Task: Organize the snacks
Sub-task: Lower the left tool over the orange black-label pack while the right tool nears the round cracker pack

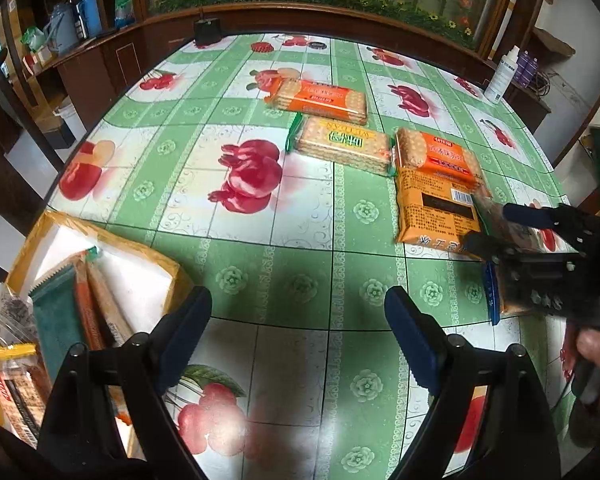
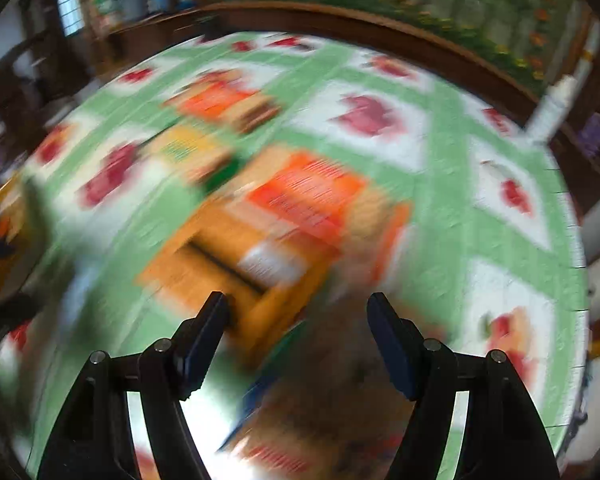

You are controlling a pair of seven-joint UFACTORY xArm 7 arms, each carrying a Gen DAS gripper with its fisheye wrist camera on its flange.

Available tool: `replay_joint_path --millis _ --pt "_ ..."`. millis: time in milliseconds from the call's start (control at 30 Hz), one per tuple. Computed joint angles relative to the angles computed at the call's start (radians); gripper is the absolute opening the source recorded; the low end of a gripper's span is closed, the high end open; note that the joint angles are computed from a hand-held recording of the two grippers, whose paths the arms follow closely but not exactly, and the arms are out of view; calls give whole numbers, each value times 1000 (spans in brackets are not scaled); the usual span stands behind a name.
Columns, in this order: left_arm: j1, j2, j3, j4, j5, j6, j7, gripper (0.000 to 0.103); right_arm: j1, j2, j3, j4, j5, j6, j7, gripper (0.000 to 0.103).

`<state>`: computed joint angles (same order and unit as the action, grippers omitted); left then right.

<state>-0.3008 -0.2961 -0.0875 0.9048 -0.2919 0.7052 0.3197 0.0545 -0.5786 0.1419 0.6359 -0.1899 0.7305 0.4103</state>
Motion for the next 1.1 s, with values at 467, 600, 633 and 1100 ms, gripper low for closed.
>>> replay_joint_path --millis 467,600,633,1100 --pt "-3 -58 12 -54 5 14 14 88 -109 135 26 103 -228 10 151 77" --pt "2 -42 20 -44 -14 14 8 88 20 71 -33 65 -51 60 11 77" --pt "4 -41 20 -44 -13 12 7 88 58 46 -35 48 -8 69 -32 80" --pt "-37 4 -32 7 -1 -2 -29 88 -33 -436 5 -173 27 21 136 82"
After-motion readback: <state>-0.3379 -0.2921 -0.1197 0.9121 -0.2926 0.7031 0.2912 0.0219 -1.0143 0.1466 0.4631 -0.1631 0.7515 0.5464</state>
